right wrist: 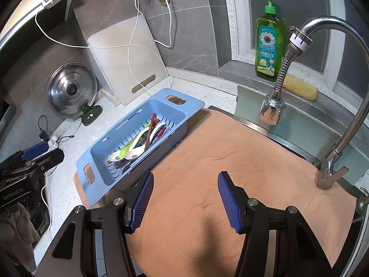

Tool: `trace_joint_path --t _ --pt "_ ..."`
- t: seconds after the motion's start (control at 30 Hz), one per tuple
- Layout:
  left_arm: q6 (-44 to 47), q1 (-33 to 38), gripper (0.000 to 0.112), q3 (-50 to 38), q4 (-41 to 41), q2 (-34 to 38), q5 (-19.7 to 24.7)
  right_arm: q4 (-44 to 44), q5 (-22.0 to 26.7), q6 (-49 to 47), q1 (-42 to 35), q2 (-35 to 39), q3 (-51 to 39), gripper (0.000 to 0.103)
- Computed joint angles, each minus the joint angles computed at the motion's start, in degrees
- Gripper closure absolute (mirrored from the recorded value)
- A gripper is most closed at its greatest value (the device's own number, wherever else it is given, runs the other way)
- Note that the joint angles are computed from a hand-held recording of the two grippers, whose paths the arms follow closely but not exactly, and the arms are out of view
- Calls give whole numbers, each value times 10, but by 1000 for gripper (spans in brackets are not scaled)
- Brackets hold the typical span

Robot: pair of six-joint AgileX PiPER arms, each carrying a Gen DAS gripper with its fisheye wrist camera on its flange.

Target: Organize utensils

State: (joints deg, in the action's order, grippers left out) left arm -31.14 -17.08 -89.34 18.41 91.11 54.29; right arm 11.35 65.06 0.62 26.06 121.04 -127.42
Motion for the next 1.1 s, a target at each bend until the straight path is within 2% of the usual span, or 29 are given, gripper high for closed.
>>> trace_joint_path --t 1.1 --pt "-2 2 32 -16 -11 9 2 -2 22 -1 -2 26 -34 49"
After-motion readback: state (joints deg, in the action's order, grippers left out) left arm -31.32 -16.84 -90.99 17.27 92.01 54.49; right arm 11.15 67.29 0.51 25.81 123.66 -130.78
